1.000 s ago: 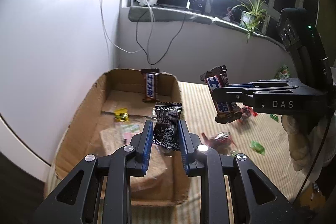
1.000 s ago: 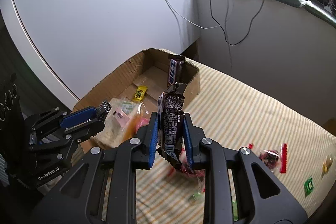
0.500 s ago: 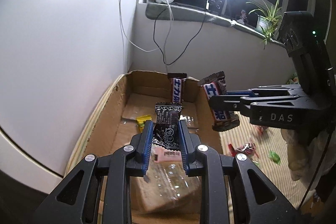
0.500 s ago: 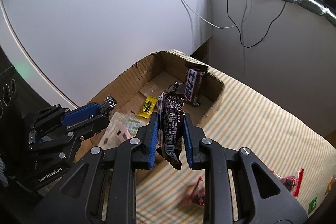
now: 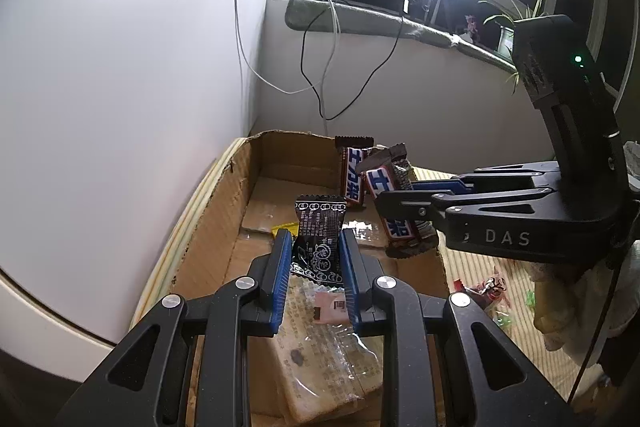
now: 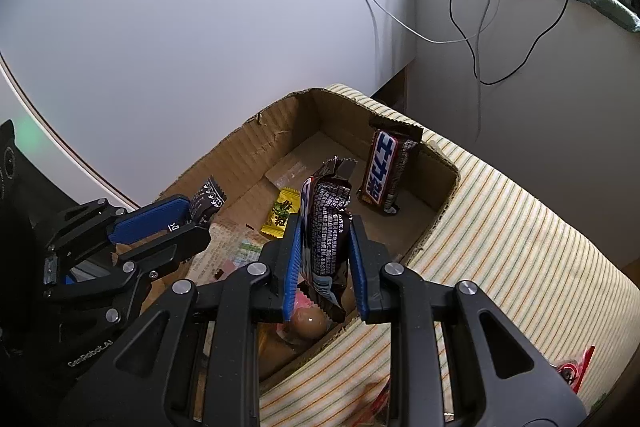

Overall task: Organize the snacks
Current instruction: 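Carry the Snickers bar and black packet into the box and open both grippers, then move both open grippers back over the remaining snacks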

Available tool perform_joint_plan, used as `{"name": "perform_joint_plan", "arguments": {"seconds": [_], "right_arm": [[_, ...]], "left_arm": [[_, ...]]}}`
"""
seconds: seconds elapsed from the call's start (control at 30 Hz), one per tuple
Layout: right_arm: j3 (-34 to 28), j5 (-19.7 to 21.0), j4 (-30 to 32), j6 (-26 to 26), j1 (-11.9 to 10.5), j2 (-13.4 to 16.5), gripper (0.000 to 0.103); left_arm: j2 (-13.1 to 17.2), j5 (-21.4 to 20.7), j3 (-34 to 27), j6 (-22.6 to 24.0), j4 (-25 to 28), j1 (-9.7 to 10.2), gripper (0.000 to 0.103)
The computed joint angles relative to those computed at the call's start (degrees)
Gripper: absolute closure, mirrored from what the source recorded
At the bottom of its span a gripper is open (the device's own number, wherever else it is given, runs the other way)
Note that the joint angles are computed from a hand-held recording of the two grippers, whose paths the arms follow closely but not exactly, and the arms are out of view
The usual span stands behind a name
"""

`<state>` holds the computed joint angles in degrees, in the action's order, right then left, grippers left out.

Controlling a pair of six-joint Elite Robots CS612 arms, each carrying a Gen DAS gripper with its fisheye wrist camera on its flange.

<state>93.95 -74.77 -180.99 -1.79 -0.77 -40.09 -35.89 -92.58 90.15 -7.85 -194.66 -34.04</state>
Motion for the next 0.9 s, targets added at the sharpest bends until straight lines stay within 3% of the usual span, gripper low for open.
{"name": "perform_joint_plan", "arguments": {"seconds": [0.53, 0.67, 0.8, 0.9], "right_arm": [[0.6, -1.2, -1.1, -0.5, 0.2, -0.6, 0.078], [1.9, -2.7, -3.5, -0.3, 0.3, -1.3, 0.053], [3.1, -3.5, -5.2, 0.0, 0.2, -2.0, 0.046], [4.3, -5.0, -7.3, 0.1, 0.2, -2.6, 0.032]], "left_arm": [[-0.2, 1.6, 0.0, -0.7, 0.6, 0.0, 0.077], [-0.5, 2.0, 0.6, -0.8, -0.1, -0.17, 0.077], [-1.1, 2.6, 1.5, -0.6, -0.9, -0.48, 0.077], [-1.7, 3.0, 2.3, 0.0, -1.7, -0.88, 0.077]]}}
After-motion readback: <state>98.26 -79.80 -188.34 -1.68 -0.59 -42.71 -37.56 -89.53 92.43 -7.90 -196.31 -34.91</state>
